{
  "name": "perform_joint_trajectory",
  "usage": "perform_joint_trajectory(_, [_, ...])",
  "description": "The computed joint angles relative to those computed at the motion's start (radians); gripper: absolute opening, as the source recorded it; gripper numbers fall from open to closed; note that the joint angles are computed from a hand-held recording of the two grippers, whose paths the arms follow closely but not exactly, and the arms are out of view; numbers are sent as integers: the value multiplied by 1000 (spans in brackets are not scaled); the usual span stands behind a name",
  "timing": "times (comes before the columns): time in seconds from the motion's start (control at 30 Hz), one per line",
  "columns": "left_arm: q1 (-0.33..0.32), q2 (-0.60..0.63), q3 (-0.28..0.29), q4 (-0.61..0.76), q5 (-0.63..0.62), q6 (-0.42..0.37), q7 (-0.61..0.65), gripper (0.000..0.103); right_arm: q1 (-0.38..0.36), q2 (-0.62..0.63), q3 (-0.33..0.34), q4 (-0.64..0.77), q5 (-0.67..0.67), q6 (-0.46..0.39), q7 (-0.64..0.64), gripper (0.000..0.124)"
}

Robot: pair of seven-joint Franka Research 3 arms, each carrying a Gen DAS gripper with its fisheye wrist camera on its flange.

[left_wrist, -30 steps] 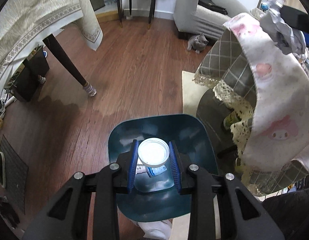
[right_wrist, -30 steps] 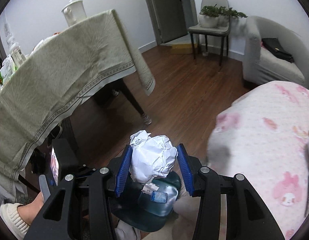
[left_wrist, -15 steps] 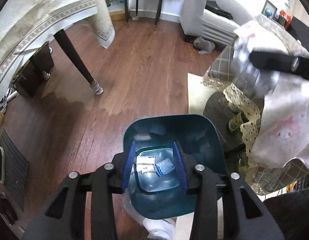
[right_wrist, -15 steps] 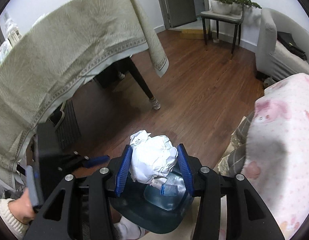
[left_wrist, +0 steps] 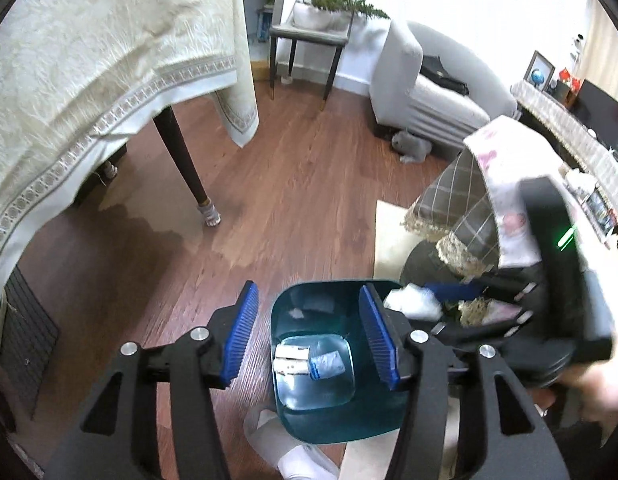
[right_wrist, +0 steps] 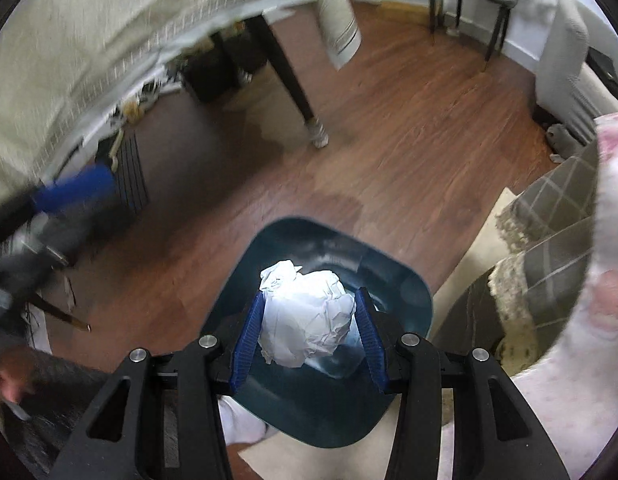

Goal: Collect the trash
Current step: 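Drop the white lid and the white paper ball into the teal bin, then move both open grippers back toward the black snack bag on the table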

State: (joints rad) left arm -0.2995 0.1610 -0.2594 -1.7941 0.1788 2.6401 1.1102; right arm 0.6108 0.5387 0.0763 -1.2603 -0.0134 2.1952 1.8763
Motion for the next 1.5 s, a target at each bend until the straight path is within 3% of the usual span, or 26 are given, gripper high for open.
perform_joint_trajectory(0.53, [11,-56,9,-26,20,84,-52,61,25,77,0,31,-13,-174,-35,49])
perform_joint_trajectory(0.7, [13,-59,9,-21,13,100,-55,61,27,66,-2,3,-24,-187,-47,58])
perform_joint_trajectory(0.77, [10,-60,12,-17,31,109,-77,61,27,53,-5,-16,-31,-178,-48,66])
perform_joint_trajectory(0.97, [-3,-45,11,23,69,123,-125,64,11,-23,6,-89,-23,-126,-63,66])
perform_joint_trajectory(1.5, [-80,37,10,175,201,133,-257,73,-51,-355,29,-359,-71,131,-48,65])
